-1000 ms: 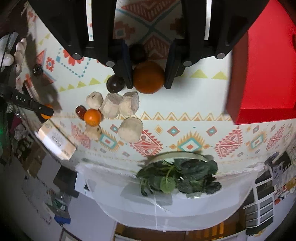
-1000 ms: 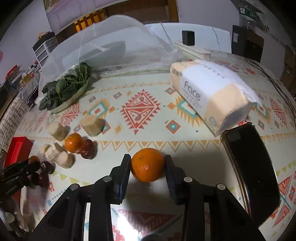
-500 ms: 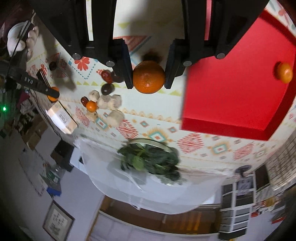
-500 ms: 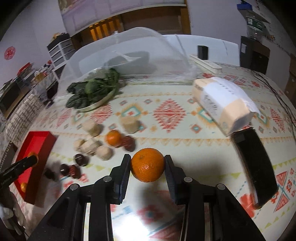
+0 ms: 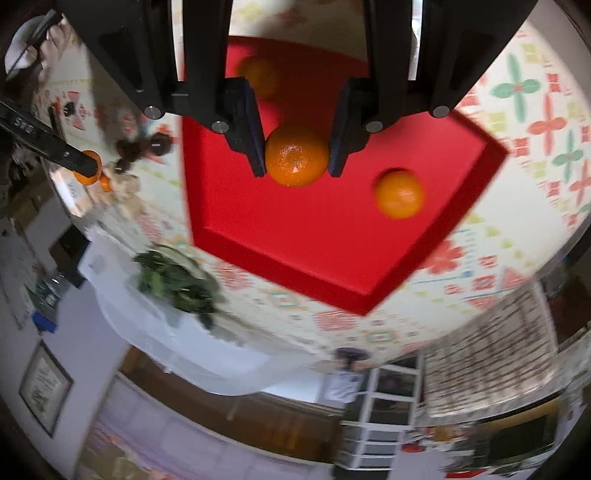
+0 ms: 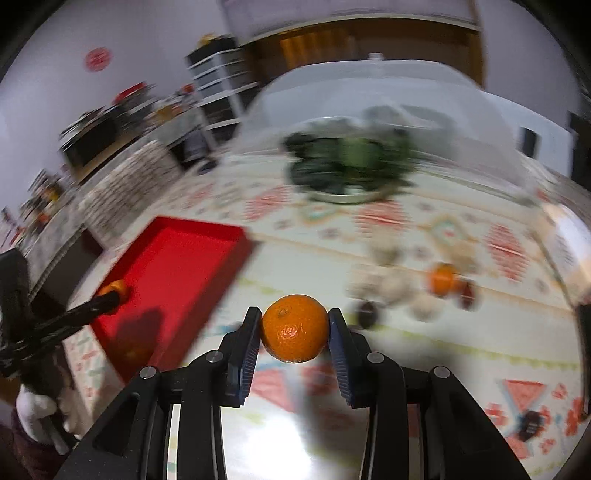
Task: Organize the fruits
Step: 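Carry both oranges over the red tray and open both grippers, then grasp a dark plum with the right gripper while the left gripper grasps another plum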
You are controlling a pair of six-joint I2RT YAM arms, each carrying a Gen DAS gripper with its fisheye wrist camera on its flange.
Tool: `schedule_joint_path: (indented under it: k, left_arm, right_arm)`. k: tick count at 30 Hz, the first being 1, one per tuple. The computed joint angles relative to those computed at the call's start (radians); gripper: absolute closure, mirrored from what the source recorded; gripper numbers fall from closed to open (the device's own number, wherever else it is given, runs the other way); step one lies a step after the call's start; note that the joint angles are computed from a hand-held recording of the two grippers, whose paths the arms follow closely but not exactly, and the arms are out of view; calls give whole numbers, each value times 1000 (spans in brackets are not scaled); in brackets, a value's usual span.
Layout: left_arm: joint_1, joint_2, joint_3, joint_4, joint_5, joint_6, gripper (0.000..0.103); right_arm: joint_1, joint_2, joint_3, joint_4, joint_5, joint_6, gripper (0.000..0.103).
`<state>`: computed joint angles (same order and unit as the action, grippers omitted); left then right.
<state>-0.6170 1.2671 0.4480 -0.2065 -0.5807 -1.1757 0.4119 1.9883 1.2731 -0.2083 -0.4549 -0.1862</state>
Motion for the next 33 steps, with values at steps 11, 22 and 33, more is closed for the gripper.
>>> schedule_joint_path:
  k: [11, 22, 33]
  left_arm:
    - [99, -45, -105, 51, 63, 38, 70]
    - [118, -100, -126, 63, 76, 40, 51]
    - [-14, -128, -37, -58, -31, -44, 43]
  right_arm:
    - [261, 152, 151, -21, 64, 37, 64]
    - [292, 197, 196, 18, 109, 65, 46]
    - [130, 11, 1, 117, 39, 104, 40]
